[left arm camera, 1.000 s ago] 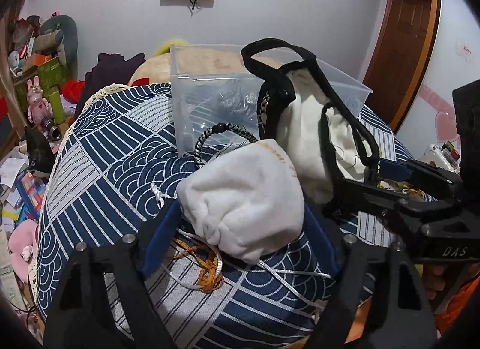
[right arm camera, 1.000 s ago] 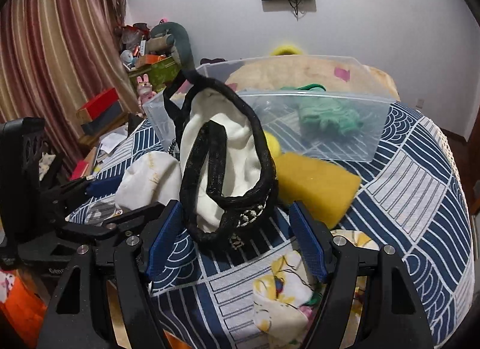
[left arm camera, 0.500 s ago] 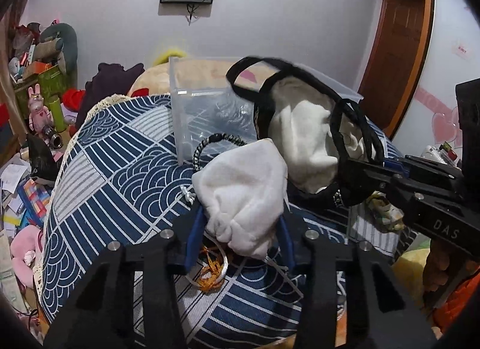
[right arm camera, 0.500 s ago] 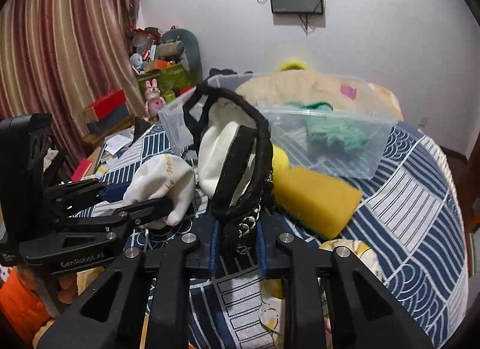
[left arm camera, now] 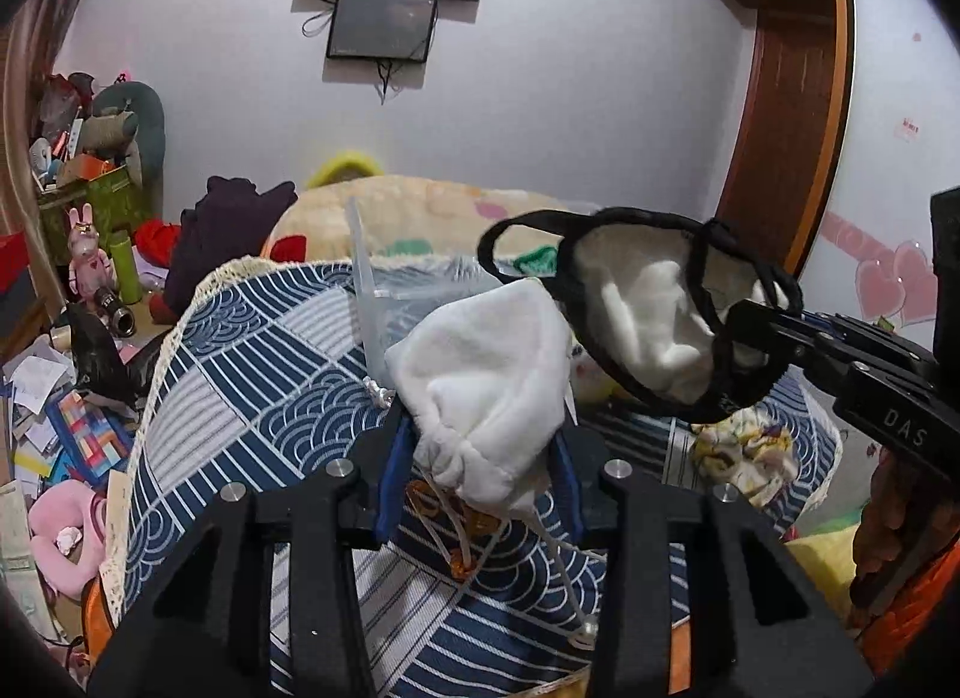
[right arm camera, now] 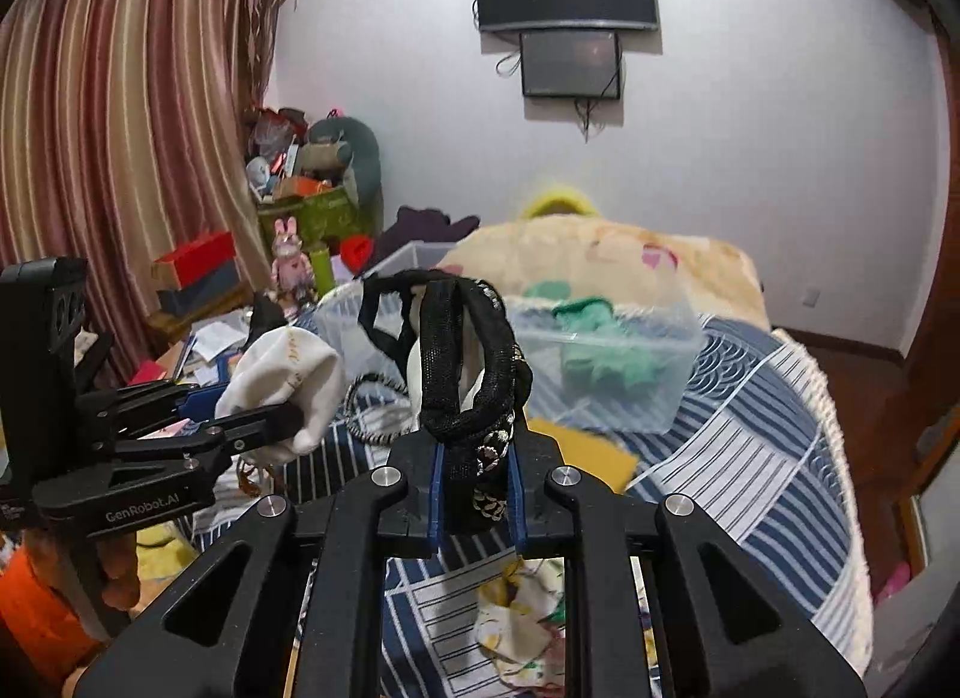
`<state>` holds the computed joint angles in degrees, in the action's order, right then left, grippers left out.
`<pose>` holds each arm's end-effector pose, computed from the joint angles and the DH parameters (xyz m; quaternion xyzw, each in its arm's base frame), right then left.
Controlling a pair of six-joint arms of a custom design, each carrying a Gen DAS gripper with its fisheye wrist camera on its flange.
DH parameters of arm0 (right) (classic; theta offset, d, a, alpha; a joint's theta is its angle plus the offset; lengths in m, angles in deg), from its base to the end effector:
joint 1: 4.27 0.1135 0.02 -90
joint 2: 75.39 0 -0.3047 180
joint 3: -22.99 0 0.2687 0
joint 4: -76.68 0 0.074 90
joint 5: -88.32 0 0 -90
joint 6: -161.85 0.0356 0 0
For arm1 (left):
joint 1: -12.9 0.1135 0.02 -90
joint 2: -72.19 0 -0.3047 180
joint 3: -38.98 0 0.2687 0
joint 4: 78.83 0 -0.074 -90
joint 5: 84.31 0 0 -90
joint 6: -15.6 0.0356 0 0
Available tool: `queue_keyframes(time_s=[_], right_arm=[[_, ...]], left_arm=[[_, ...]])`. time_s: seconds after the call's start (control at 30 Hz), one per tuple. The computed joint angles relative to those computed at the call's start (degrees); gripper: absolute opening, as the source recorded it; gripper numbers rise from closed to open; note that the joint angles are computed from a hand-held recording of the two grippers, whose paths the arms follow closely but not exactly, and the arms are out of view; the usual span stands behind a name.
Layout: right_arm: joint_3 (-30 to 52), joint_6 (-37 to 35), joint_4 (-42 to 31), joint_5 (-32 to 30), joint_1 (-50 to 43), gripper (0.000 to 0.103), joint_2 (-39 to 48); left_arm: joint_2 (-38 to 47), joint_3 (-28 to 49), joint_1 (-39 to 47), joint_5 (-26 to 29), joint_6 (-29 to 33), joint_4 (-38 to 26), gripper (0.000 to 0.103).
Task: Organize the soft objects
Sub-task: 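Grasp the white cloth pouch with the left tool while the right tool grasps the black-strapped tote bag, then carry the pouch and tote bag into the clear box and open both tools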
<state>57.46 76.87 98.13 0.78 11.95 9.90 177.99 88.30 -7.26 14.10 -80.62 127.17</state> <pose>0.2503 0.0712 0.1551 -0.0734 0.8600 0.0748 0.4994 0.3225 -0.1240 0.1273 0.1412 0.8550 -0.1749 0.4674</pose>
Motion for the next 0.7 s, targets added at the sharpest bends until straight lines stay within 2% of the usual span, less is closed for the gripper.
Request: queue_keyframes(time_s=[0.17, 0.47, 0.7], right_arm=[[-0.5, -0.5, -0.3, 1.2, -0.6, 0.014, -3.6], [1.5, -1.3, -1.1, 1.8, -3.0, 0.014, -7.0], [4.2, -2.0, -0.2, 2.6, -3.7, 0.014, -5.7]], left_arm=[[-2.2, 0.3, 1.7, 2.3, -1.2, 0.1, 0.041], [-5.0, 3.1, 3.1, 3.2, -1.6, -1.6, 0.041], [-5.7, 7.5, 2.6, 0.9, -0.8, -3.2, 0.041]])
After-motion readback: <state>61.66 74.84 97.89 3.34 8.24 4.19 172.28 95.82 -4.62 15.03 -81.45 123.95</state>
